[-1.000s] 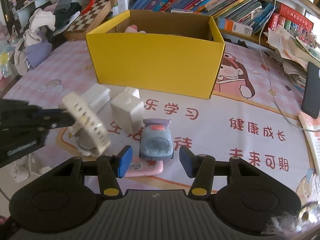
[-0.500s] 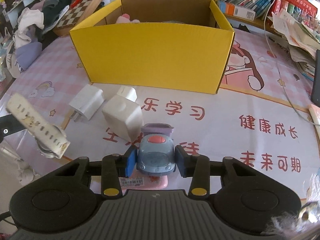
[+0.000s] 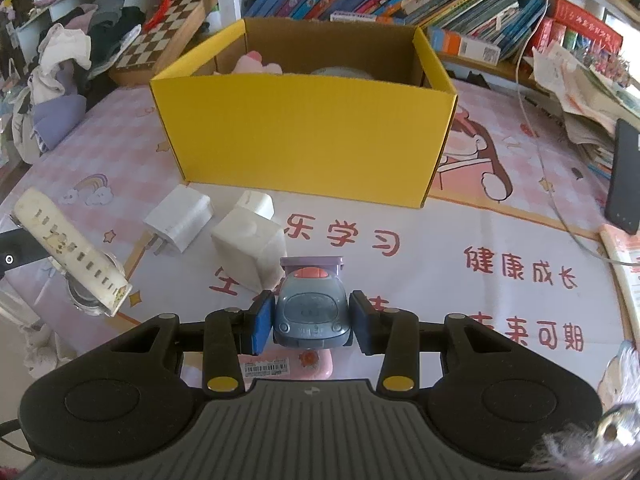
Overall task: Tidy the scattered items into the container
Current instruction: 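Lift the watch with the left gripper while the right carries the car over the box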
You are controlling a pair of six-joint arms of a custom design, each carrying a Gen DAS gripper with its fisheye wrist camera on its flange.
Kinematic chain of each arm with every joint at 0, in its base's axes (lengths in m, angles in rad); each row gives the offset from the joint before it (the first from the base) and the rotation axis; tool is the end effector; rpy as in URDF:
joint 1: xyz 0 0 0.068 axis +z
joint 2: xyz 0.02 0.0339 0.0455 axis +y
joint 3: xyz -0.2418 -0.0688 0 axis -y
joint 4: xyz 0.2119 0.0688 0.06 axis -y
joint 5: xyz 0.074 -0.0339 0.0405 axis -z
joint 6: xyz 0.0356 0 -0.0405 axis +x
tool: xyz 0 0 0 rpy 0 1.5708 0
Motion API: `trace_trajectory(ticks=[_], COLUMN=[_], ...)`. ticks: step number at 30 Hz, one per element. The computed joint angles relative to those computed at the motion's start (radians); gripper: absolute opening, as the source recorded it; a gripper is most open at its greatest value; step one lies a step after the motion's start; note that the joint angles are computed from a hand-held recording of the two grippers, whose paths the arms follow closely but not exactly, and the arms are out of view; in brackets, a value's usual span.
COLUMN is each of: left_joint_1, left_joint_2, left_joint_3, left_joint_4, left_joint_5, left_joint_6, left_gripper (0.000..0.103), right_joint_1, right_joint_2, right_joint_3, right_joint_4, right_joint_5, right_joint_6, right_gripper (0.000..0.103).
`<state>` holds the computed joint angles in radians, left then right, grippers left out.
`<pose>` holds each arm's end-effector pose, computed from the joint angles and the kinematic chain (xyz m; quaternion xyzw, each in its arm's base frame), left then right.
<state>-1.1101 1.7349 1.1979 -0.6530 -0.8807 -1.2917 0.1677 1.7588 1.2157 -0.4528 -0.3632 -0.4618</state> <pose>0.1616 -0.2639 0.2055 -0.1609 0.8773 -0.0083 0.4521 0.3291 0.0685 0.2029 -0.3407 0.8810 0.1305 0.3012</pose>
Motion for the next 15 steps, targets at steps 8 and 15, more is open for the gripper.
trace_trajectory(ticks=[8, 15], left_joint_1=[-0.023, -0.026], left_joint_2=[-0.016, -0.055], left_joint_3=[0.004, 0.000], left_joint_4=[-0.021, -0.040], left_joint_5=[-0.033, -0.075], left_joint_6=[0.003, 0.011], left_gripper=[0.005, 0.005], right_joint_1=[-0.017, -0.036], right_joint_2=[-0.095, -0.162], right_joint_3=[-0.069, -0.085], right_joint_4=[0.050, 0.061], right_joint_5=[-0.063, -0.124], right_joint_6=[0.013, 0.025], right_gripper=[0.038, 0.038])
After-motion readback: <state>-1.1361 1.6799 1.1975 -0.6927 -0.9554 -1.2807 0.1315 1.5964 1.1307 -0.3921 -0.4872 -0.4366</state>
